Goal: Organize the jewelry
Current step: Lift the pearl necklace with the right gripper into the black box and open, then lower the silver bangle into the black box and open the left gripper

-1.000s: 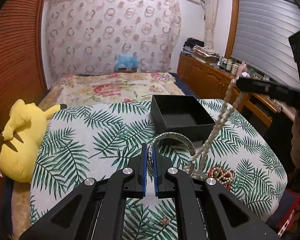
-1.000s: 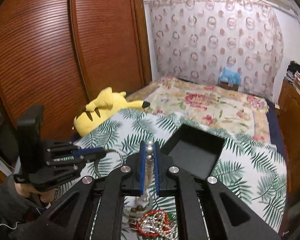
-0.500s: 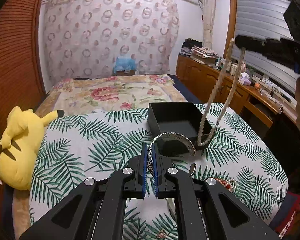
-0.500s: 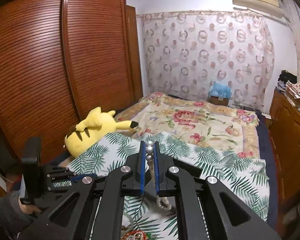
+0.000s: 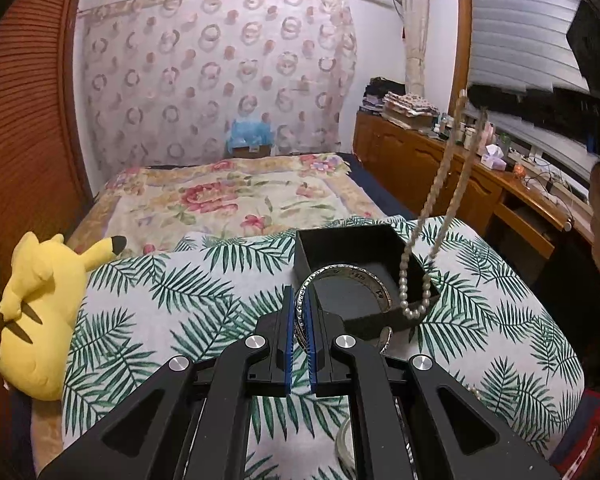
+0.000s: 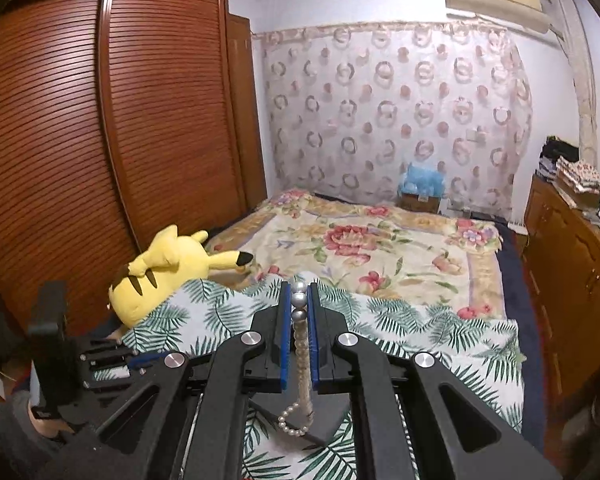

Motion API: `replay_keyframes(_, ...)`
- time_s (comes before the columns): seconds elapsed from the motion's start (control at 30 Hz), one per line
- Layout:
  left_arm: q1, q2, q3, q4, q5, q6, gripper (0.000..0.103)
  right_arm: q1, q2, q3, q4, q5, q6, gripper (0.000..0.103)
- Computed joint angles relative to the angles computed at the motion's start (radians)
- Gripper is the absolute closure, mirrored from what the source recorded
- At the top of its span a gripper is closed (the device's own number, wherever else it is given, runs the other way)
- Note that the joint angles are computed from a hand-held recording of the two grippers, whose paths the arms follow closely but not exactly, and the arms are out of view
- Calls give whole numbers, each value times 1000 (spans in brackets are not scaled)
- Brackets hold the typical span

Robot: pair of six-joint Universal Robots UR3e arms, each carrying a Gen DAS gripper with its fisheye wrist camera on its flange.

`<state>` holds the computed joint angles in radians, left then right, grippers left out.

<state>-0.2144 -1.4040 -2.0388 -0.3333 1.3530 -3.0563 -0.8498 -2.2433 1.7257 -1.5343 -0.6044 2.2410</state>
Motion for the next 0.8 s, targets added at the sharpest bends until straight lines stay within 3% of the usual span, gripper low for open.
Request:
replay_keyframes(0.3, -58, -125, 109, 5, 49, -15, 99, 133, 75, 152, -322, -127, 173, 94)
replay_keyframes(0.5, -87, -203, 180, 2, 74, -15, 99, 176, 93, 278, -434, -209, 204, 91)
replay_keyframes(0.57, -100, -237, 209, 0, 86, -14, 99, 166, 89, 305, -438, -210, 198, 70)
replay_keyframes(0.6, -107, -256, 227, -4, 93, -15, 99, 157, 82, 317, -433, -207, 191, 66)
replay_keyframes(0.8, -168, -399, 358, -34, 162, -5, 99, 37, 0, 369, -302, -174, 56, 64)
